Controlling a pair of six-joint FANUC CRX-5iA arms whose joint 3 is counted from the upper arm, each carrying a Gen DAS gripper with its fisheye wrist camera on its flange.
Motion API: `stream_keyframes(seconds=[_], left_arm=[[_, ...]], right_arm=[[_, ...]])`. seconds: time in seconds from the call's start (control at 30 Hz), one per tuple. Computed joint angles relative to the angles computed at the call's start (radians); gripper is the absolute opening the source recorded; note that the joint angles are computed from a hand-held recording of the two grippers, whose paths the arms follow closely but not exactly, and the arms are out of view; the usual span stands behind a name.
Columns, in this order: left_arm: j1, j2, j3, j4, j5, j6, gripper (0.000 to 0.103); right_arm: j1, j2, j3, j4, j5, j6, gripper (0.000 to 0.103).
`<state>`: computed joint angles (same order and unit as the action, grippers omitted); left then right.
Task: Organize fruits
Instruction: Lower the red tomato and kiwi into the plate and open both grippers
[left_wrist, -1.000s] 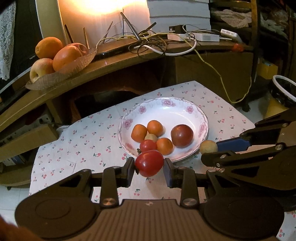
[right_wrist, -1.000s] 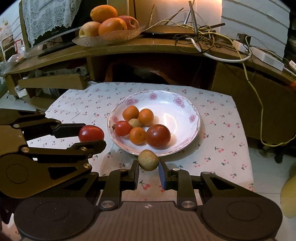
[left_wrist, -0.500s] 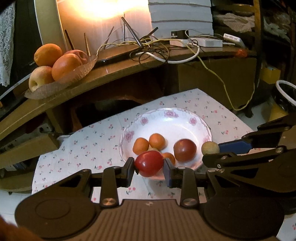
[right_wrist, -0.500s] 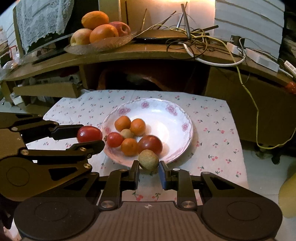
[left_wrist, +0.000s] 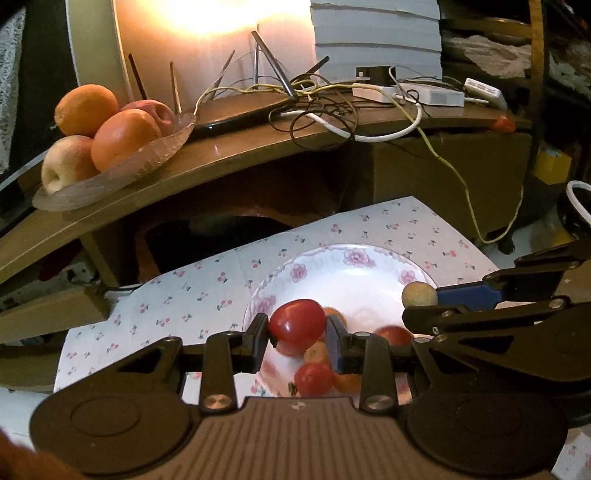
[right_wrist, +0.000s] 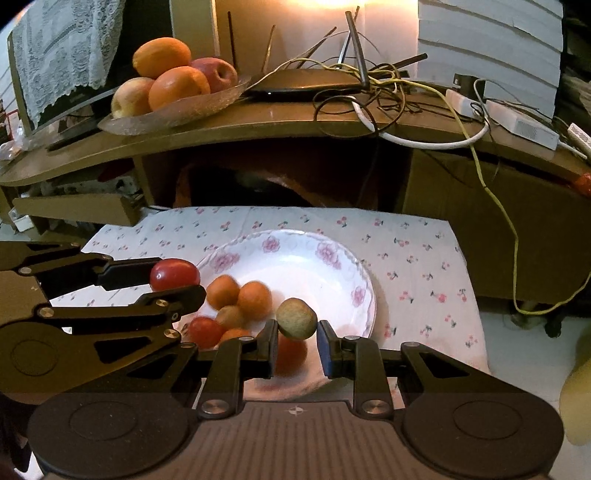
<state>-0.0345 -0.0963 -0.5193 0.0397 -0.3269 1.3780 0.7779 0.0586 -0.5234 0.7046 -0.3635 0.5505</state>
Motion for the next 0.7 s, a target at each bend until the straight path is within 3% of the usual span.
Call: stream_keyframes(seconds=[0.33, 0.7], left_arm=[[0.009, 0.095, 0.036, 0.096, 0.024, -0.107, 0.037], [0.013, 0.135, 0.055, 0.128, 0.016, -0.148, 0.037]], right_arm=[[-0.048, 0.089, 0.092, -0.149, 0.031, 0.162, 0.026], [-0.059, 0.131, 0.143, -0.241, 0.026, 0.269, 0.027]])
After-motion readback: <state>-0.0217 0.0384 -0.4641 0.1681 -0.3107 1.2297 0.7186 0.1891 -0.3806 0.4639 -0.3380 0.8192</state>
